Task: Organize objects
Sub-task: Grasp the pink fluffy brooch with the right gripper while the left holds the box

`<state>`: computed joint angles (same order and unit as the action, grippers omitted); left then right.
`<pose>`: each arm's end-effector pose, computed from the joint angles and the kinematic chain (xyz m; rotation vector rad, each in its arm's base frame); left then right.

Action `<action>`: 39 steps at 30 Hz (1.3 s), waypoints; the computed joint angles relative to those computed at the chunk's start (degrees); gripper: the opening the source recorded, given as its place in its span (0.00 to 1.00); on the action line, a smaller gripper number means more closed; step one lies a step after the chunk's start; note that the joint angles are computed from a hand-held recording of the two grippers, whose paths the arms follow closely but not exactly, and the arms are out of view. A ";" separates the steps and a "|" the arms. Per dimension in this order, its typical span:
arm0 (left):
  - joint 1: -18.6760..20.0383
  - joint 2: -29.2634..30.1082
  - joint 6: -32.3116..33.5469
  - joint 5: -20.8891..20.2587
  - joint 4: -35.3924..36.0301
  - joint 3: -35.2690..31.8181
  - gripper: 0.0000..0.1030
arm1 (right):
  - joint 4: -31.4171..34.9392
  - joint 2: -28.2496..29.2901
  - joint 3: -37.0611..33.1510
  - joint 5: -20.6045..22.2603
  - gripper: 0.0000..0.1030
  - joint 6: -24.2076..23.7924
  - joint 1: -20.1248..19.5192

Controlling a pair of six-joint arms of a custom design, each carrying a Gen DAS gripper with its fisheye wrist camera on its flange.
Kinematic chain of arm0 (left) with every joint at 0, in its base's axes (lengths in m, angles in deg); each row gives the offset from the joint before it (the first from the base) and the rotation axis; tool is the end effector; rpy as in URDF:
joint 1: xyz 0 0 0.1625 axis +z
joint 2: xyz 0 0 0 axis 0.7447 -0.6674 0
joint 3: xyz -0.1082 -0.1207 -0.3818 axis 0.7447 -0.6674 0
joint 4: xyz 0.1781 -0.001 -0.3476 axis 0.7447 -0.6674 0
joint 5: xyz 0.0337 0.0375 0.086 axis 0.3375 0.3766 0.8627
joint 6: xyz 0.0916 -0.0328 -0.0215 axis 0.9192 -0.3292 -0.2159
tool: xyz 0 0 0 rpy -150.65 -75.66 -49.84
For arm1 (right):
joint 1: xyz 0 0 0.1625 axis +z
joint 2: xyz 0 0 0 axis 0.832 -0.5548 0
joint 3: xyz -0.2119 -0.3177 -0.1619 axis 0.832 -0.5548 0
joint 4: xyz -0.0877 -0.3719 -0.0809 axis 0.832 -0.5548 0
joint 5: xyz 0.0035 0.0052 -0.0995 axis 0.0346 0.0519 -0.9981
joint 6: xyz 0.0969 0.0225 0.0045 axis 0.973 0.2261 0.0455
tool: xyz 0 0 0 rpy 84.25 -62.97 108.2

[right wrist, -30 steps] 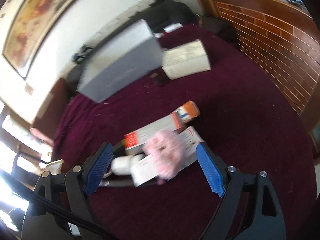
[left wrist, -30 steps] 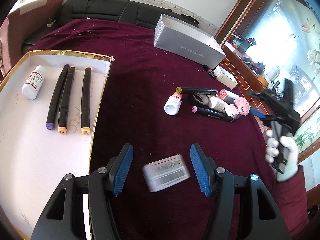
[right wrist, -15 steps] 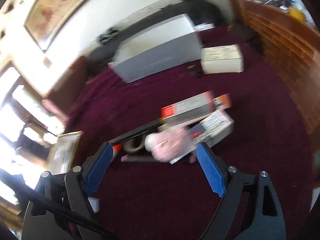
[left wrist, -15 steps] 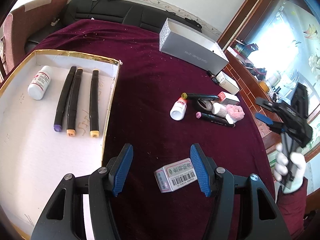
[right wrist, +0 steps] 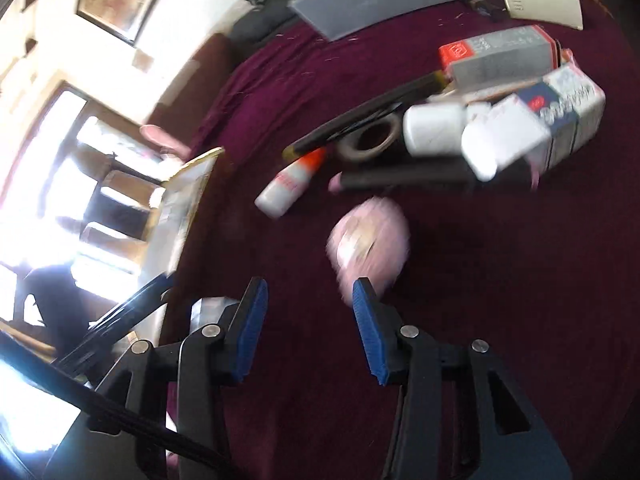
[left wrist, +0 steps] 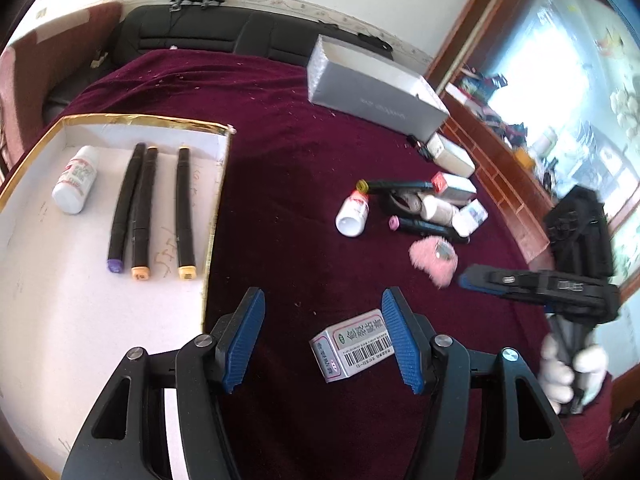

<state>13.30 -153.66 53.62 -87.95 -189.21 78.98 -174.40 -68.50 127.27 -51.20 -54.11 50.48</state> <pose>-0.0605 -0.4856 0.3311 0.4988 2.6558 -0.7296 0.2693 -0.4792 0.0564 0.2288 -3.0125 0.6192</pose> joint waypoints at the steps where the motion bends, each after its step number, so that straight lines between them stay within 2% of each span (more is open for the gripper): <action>1: -0.13 0.23 0.70 -0.11 0.19 0.07 0.54 | -2.21 -0.35 1.37 -1.09 0.47 0.28 0.52; 3: -0.79 0.89 3.61 0.03 0.35 0.54 0.54 | -4.56 -0.46 2.71 -5.64 0.53 0.46 1.81; 4: -1.34 1.24 5.84 0.86 -0.54 1.19 0.54 | -5.42 -0.16 2.98 -6.20 0.53 0.39 1.67; 7: -3.89 3.09 12.38 6.32 -3.81 3.48 0.54 | -7.91 -0.49 4.35 -5.37 0.53 0.95 0.87; 11: -6.01 6.28 18.54 10.86 -6.00 4.73 0.54 | -11.12 -0.40 5.15 -5.95 0.53 1.76 0.47; 13: -5.74 7.22 19.45 9.84 -6.81 4.72 0.56 | -12.13 0.67 4.57 -6.01 0.53 2.62 0.53; 16: -5.49 8.17 17.06 9.64 -4.58 4.24 0.56 | -12.43 1.18 3.78 -6.73 0.55 3.68 0.42; 17: -5.33 8.07 16.64 9.27 -4.48 4.43 0.48 | -12.64 1.40 3.48 -7.20 0.56 3.90 0.46; 18: -4.99 7.60 15.90 8.05 -3.84 4.49 0.48 | -12.55 1.69 2.93 -8.47 0.57 4.09 0.80; 22: -4.48 3.99 13.12 4.52 -4.70 5.69 0.48 | -9.49 4.03 -1.20 -18.29 0.61 2.53 3.40; 24: -4.61 2.41 12.15 3.72 -4.92 6.02 0.48 | -8.56 5.24 -2.72 -19.95 0.61 1.52 4.13; 34: -4.84 -1.94 8.83 3.84 -3.09 6.23 0.48 | -0.79 16.00 -15.64 -37.90 0.61 -4.75 9.61; 35: -4.71 -2.36 8.59 3.93 -3.01 6.34 0.48 | -0.58 16.47 -16.04 -38.61 0.58 -5.02 9.66; 36: -4.57 -2.67 8.51 4.04 -3.00 6.46 0.48 | 0.01 17.11 -16.58 -39.46 0.43 -4.70 9.71; 39: -4.31 -3.97 8.30 4.11 -3.01 6.94 0.48 | -0.70 16.80 -15.82 -40.01 0.40 -3.56 9.92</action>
